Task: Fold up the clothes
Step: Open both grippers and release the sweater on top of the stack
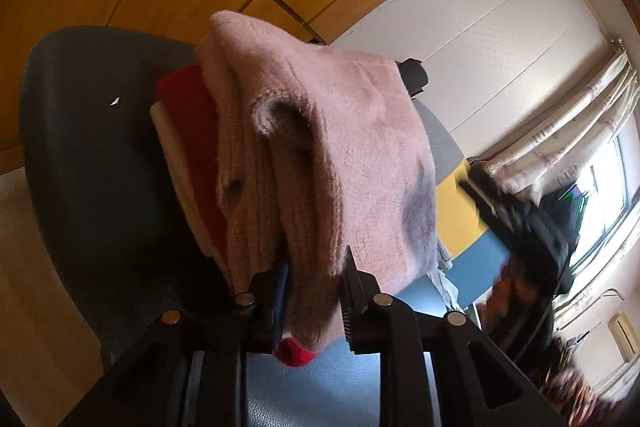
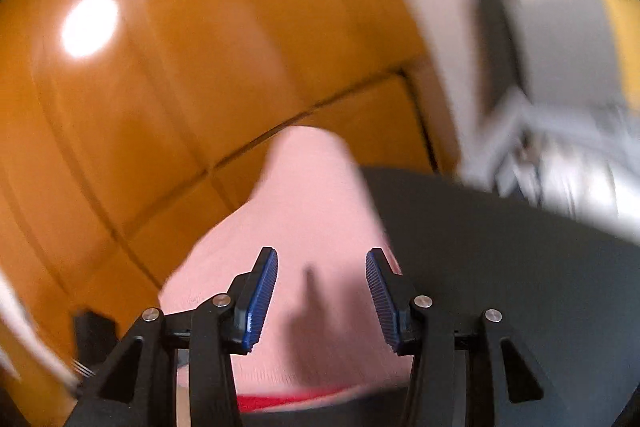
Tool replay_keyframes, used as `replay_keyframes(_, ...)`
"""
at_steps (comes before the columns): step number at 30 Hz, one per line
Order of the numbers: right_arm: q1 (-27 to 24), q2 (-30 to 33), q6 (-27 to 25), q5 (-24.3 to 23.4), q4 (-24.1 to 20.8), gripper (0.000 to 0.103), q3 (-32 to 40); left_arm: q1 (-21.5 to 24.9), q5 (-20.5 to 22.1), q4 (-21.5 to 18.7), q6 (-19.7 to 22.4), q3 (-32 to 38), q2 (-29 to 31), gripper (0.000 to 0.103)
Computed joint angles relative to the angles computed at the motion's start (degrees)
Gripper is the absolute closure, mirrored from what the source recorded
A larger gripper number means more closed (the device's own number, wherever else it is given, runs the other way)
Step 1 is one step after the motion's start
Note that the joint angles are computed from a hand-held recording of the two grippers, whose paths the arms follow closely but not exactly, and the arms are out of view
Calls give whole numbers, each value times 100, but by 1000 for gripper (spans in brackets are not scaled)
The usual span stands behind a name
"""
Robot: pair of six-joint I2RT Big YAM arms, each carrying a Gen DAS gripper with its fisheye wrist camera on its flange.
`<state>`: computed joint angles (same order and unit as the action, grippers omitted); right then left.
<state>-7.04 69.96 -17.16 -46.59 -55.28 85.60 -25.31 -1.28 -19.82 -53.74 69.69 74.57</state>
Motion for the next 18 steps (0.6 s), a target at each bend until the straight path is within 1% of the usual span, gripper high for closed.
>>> replay_keyframes(1,357,129,-430,362,-88,57,210,-1,-10,-47,-16,14,0,82)
replay_keyframes(2,577,407,-515,701,-277,57,494,0,-14,-82,-37,20,6,81)
replay_keyframes(4,921,1053,-523,1321,-740,63,1171,17,48,-156,-65,50,47,80)
replay_keyframes(6,986,1774,-73,1668,-1079,63,1751,38,105,-325,61,170,153,80)
replay_keyframes(7,999,1937,42,1804,-1159,64,1926,35,53,-478,235,285,234,78)
replay_keyframes(9,1026,1959,46,2186,-956,64,1866,9,-156,-767,448,503,366,78)
replay_keyframes(10,1022,1936,-30,2251,-850,64,1769,-2,-252,-900,531,606,429,79)
replay_keyframes(11,1016,1919,-148,2292,-830,64,1742,-6,-282,-966,498,655,456,79)
replay_keyframes(13,1026,1906,-270,2296,-1011,61,1884,-9,-254,-878,292,523,340,79)
replay_keyframes(14,961,1881,-274,2122,-1052,59,1917,-10,-240,-834,189,459,282,79)
replay_keyframes(15,813,1769,-164,1706,-942,55,1814,-15,-240,-786,77,383,211,79)
replay_keyframes(16,597,1546,164,1204,-609,52,1534,-45,-311,-731,-66,265,83,79)
replay_keyframes(17,451,1250,597,938,-272,46,1216,-96,-462,-744,-130,197,-11,78)
replay_keyframes(18,318,950,1060,735,60,32,917,-186,-728,-816,-159,148,-108,78)
